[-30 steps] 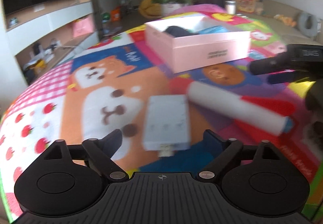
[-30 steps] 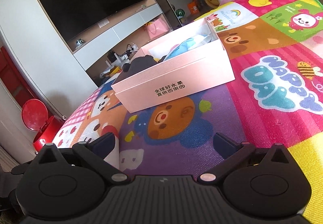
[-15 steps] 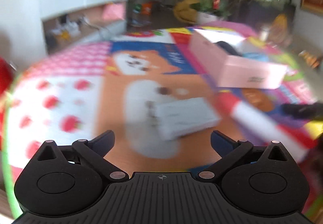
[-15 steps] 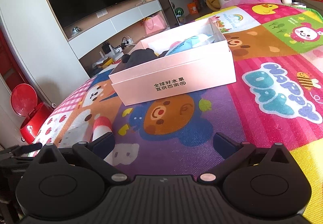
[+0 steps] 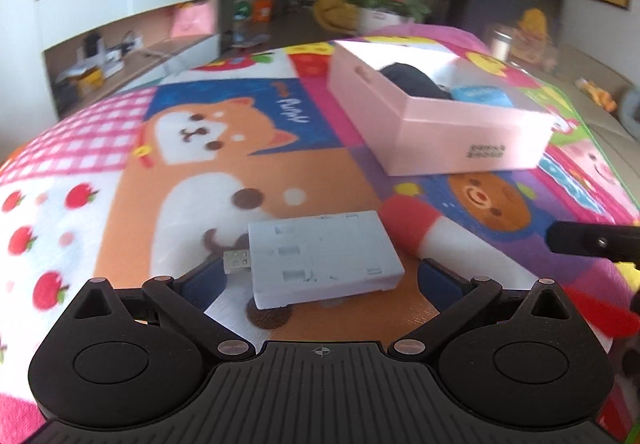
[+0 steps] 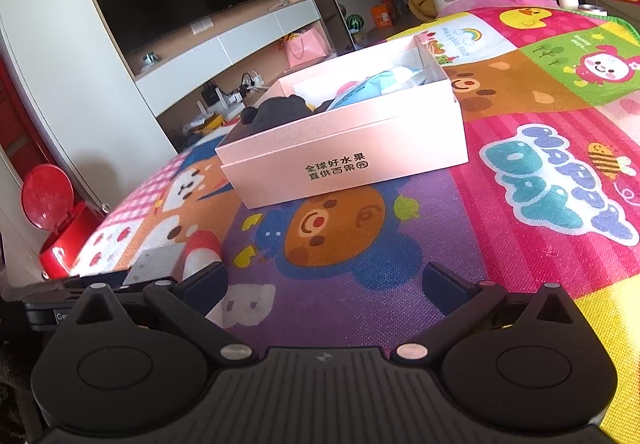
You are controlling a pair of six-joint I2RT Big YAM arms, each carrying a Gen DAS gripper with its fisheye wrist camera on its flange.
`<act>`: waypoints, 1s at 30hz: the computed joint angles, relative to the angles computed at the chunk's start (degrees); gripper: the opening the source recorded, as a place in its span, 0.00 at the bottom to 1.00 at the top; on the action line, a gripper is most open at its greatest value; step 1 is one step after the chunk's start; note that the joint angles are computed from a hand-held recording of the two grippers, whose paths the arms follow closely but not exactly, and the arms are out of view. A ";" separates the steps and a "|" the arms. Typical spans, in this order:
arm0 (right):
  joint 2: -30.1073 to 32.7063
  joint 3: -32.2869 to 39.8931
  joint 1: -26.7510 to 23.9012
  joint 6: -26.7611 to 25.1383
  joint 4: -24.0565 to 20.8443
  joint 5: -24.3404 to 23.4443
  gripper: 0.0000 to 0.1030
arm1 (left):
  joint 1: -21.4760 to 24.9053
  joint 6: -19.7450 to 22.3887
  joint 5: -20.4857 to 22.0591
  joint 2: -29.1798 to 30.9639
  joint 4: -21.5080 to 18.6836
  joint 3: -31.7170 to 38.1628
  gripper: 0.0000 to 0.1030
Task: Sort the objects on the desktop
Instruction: 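Lift the white power strip off the mat with the left tool, then grasp the white tube with red fins with the right tool while the left tool holds the power strip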
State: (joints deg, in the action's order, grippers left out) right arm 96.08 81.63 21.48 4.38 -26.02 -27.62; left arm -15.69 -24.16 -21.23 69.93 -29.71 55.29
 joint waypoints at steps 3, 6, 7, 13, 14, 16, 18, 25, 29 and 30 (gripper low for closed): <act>0.00 0.61 0.88 -2.84 -1.74 2.37 1.00 | -0.35 2.14 -0.72 -0.45 -0.30 -0.45 1.00; 0.23 1.67 1.85 -6.20 -4.11 5.13 1.00 | -1.09 0.04 -3.95 -1.17 -3.20 -0.69 1.00; 0.35 2.16 2.32 -8.24 -5.26 6.40 1.00 | -1.20 -1.07 -4.66 -1.67 -4.01 -0.97 1.00; 0.26 4.42 2.38 -12.06 -7.81 1.08 1.00 | -2.05 -5.15 -5.66 -5.58 -5.63 -3.58 1.00; -0.24 4.41 2.51 -12.67 -7.43 -0.38 1.00 | -1.97 -5.90 -5.60 -6.02 -5.06 -4.00 1.00; -0.96 4.82 3.26 -14.78 -7.67 -2.88 0.94 | -1.57 -6.51 -5.27 -6.37 -4.10 -4.45 1.00; -0.06 7.44 4.46 -18.21 -12.35 -4.81 0.72 | -1.39 -6.59 -4.96 -6.72 -3.49 -4.83 1.00; 2.14 9.64 7.01 -21.96 -18.71 -1.18 0.28 | -1.46 -6.42 -4.61 -7.12 -3.16 -5.23 1.00; -0.62 5.61 5.02 -19.10 -13.19 0.75 0.27 | -2.44 -5.59 -6.49 -5.56 -5.48 -3.70 1.00; -1.20 4.72 4.26 -17.99 -11.65 1.81 0.27 | -2.60 -5.37 -6.81 -5.23 -5.93 -3.38 1.00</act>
